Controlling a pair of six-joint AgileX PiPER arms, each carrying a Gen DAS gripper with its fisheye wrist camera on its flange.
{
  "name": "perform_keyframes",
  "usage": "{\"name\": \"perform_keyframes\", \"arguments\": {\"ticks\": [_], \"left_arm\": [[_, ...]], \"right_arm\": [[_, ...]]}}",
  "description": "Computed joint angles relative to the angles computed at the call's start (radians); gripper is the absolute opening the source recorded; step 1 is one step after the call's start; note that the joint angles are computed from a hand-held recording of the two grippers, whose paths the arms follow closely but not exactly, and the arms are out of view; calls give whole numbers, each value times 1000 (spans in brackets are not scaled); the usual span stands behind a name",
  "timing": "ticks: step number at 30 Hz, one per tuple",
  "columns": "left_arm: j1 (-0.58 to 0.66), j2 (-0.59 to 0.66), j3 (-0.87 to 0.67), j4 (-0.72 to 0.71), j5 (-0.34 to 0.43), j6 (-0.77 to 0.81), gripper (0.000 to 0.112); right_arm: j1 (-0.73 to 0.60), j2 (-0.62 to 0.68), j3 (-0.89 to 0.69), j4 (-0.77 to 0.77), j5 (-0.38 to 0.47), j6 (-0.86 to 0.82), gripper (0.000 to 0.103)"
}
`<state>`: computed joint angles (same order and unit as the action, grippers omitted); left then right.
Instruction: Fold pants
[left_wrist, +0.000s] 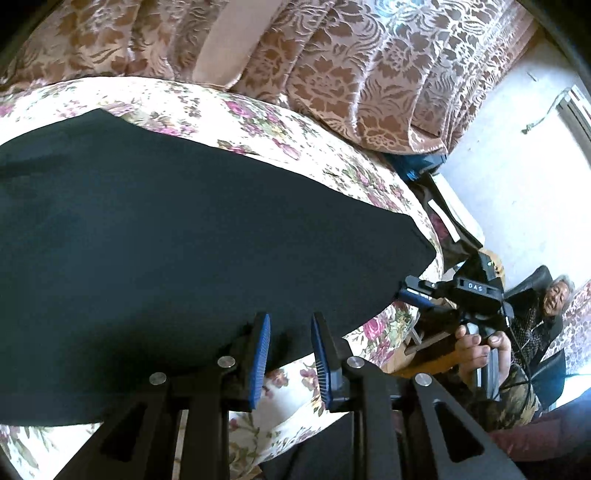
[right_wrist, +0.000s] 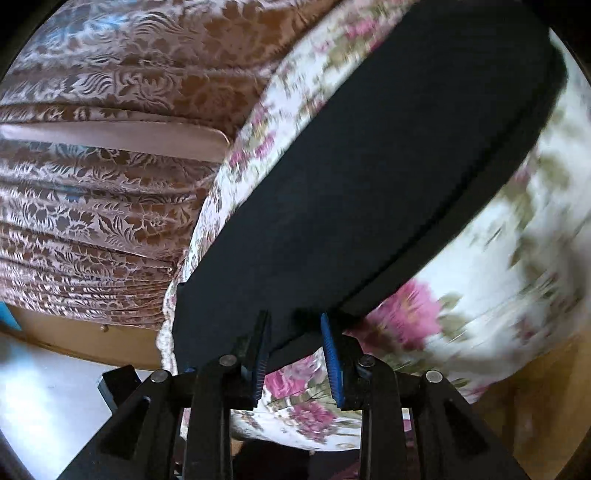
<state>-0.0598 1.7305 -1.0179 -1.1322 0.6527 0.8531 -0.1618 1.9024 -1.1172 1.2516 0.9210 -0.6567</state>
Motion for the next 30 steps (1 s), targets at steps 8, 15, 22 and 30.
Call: {"name": "perform_keyframes", "arguments": {"ticks": [8, 15, 22, 30], "left_arm": [[28, -9, 39, -28, -5, 14, 23], [17, -28, 54, -26, -28, 9, 23], [47, -37, 86, -79, -19, 36, 23], [60, -63, 111, -76, -58, 38, 23]], "right_arm": [[47, 34, -32, 2, -12, 36, 29], [87, 37, -32, 13, -55, 9, 7], [87, -36, -14, -151, -68, 33, 5], [98, 15, -49, -231, -70, 46, 10]]}}
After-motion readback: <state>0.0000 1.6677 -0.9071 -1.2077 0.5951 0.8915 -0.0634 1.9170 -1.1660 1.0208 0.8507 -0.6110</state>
